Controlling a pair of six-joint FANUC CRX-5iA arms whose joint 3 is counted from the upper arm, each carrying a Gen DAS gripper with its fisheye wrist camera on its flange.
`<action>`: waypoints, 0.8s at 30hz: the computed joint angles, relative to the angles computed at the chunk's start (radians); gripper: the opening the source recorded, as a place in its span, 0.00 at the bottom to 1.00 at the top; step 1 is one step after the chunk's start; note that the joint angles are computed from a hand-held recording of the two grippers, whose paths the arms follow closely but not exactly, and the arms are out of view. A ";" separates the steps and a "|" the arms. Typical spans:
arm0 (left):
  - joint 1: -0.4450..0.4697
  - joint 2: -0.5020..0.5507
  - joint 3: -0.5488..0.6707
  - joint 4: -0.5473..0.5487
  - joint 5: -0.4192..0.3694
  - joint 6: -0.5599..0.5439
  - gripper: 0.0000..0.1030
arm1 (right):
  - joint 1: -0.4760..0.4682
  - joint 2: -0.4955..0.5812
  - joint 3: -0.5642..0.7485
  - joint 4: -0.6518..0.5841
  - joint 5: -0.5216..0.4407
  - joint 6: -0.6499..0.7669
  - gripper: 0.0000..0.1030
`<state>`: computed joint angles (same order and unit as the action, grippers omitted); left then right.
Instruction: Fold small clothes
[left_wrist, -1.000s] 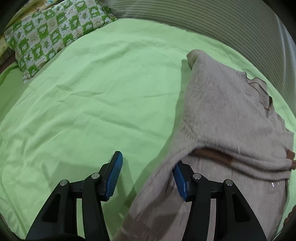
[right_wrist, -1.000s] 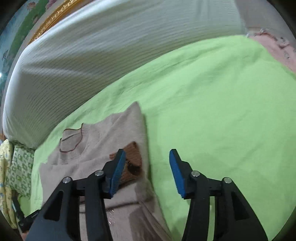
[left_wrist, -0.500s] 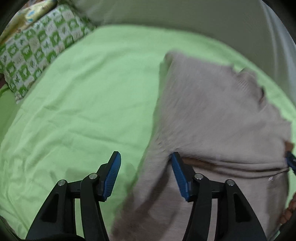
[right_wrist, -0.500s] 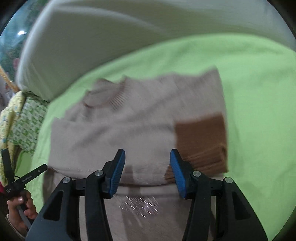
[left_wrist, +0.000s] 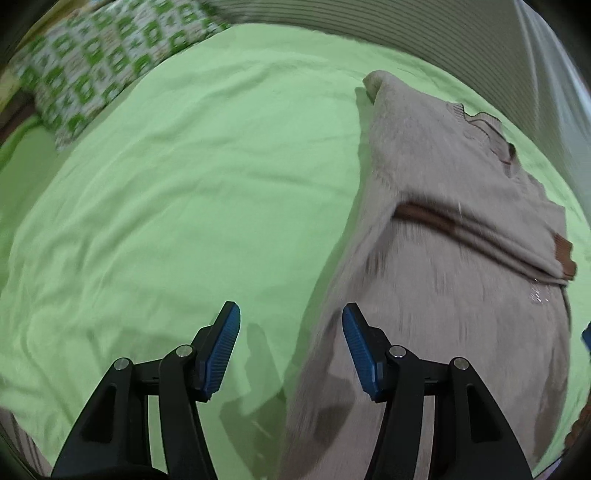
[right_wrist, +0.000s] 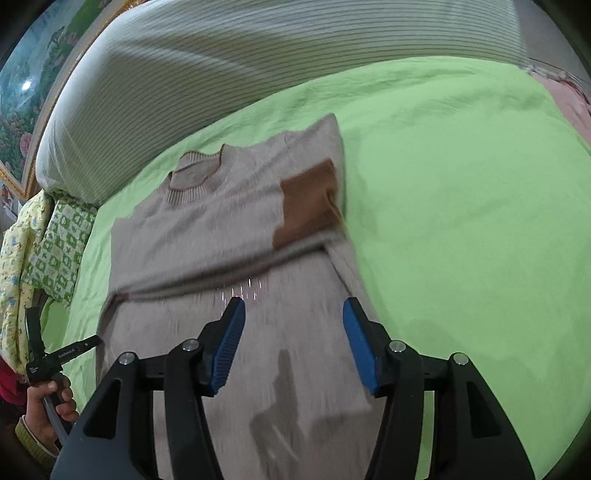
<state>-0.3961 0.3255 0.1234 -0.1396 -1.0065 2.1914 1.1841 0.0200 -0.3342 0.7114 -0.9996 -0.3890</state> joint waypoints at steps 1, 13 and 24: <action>0.000 -0.025 -0.036 0.024 0.010 -0.009 0.57 | 0.015 -0.003 -0.004 -0.001 -0.007 -0.016 0.55; -0.022 -0.266 -0.358 0.223 0.081 -0.220 0.64 | 0.224 -0.091 -0.070 -0.052 -0.100 -0.169 0.58; -0.031 -0.394 -0.621 0.451 0.097 -0.416 0.65 | 0.382 -0.203 -0.234 -0.065 0.064 -0.399 0.58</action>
